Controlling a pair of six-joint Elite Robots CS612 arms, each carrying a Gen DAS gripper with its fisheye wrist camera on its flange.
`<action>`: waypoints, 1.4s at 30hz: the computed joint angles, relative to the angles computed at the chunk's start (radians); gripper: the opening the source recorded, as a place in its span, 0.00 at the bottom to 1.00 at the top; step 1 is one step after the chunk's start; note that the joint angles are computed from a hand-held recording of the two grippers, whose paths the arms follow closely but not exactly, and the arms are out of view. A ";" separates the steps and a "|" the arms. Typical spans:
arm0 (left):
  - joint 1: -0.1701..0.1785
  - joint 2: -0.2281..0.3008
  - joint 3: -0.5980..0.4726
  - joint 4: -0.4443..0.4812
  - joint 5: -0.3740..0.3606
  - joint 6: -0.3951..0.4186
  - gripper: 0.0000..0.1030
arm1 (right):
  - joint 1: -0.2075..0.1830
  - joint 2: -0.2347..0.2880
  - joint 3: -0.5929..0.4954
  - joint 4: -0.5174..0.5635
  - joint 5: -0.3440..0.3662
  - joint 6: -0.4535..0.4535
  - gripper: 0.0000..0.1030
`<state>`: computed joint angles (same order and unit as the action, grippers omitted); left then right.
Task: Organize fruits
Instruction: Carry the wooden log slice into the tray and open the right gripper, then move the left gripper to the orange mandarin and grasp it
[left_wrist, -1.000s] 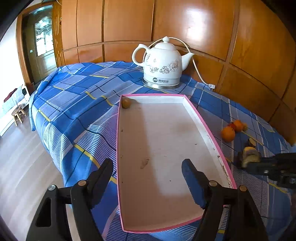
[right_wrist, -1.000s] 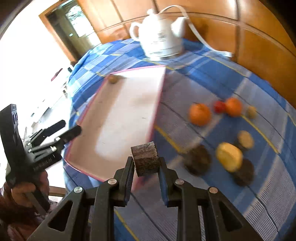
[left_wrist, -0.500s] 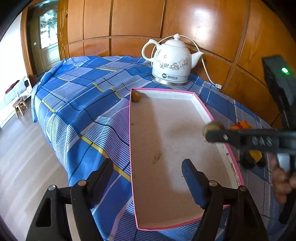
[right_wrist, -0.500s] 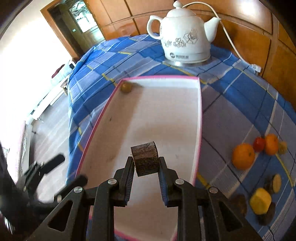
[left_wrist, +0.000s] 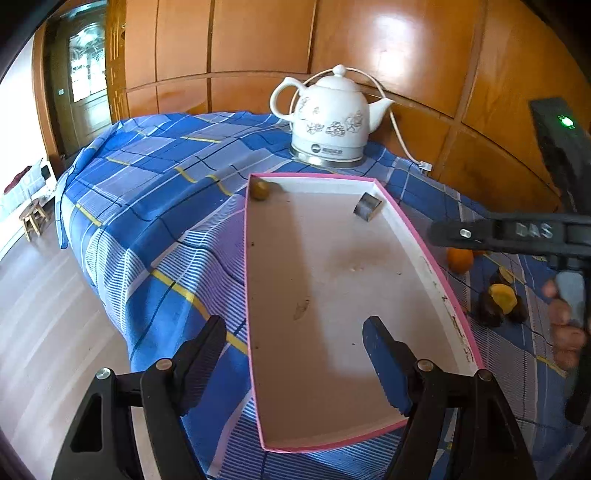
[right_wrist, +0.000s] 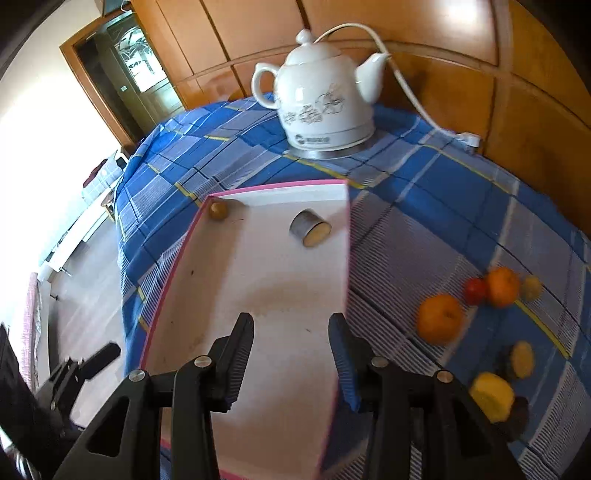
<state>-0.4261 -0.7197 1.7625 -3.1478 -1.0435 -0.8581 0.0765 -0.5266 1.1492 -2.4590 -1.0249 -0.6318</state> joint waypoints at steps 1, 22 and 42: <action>-0.001 0.000 -0.001 0.000 0.000 0.004 0.75 | -0.008 -0.005 0.010 -0.010 -0.002 -0.002 0.41; -0.033 -0.001 -0.031 0.029 0.018 0.100 0.75 | -0.115 -0.054 0.120 -0.173 -0.078 -0.004 0.42; -0.056 0.012 -0.076 0.108 0.013 0.163 0.78 | -0.180 0.011 0.020 -0.186 -0.144 0.185 0.42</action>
